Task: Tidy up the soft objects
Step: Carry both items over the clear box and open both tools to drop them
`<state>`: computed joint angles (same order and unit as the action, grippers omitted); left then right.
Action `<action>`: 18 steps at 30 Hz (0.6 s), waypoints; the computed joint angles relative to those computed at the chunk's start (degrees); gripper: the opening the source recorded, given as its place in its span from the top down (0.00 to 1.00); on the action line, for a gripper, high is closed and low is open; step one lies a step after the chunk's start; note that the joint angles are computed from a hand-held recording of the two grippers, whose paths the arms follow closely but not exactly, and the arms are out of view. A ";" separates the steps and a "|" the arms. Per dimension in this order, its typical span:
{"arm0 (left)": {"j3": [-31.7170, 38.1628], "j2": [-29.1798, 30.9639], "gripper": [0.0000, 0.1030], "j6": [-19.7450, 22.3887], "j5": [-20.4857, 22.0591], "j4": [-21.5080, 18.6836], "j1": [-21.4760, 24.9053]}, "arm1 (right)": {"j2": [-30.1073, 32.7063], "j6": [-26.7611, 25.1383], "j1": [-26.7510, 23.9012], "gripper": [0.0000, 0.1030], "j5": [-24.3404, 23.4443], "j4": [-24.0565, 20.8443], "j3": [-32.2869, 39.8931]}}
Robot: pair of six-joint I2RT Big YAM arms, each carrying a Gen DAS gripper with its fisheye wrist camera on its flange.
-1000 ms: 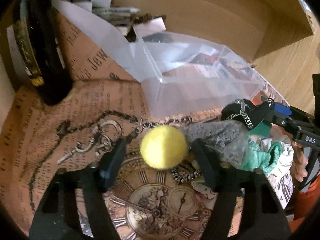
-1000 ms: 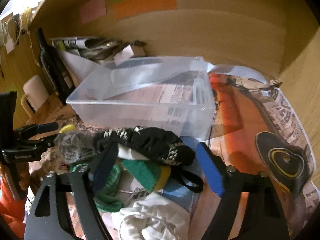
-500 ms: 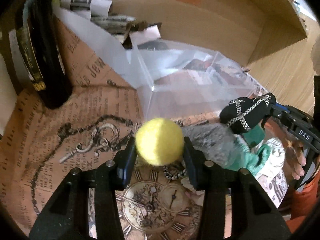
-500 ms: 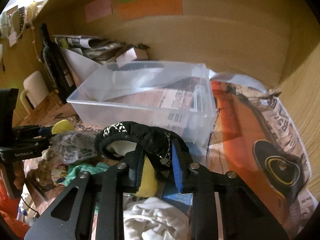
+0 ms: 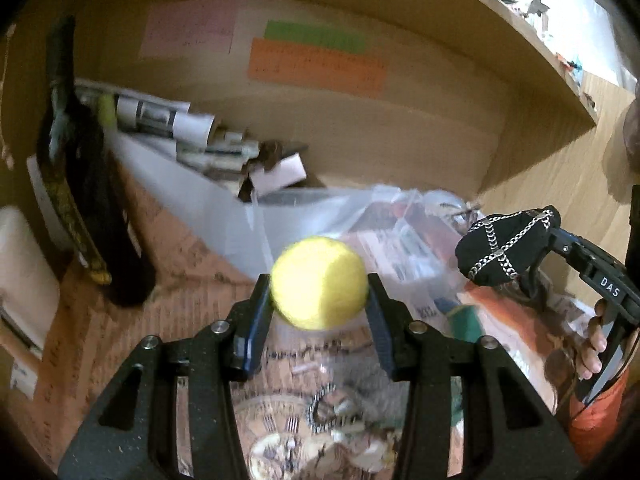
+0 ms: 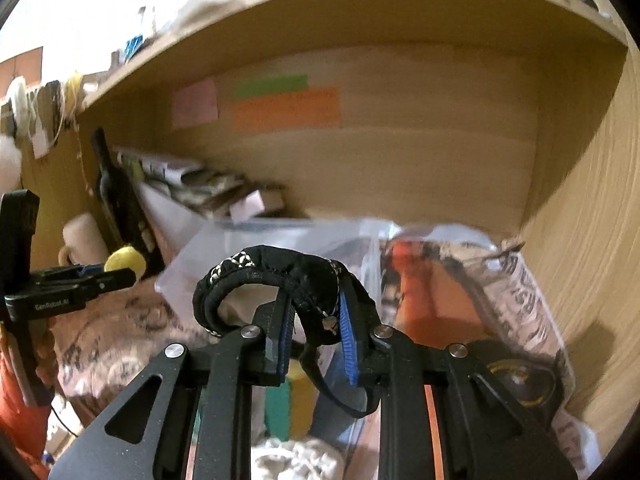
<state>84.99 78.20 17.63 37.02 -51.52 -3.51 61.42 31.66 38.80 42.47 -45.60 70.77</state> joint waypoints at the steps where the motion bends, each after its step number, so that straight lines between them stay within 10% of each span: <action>1: 0.75 0.46 0.56 -0.36 -0.14 0.23 -0.42 | -0.10 -0.44 0.02 0.82 0.46 0.35 0.14; 18: 13.25 12.94 0.56 0.01 -9.41 -6.08 -7.33 | 7.46 -5.51 -10.34 0.82 -11.40 0.54 4.95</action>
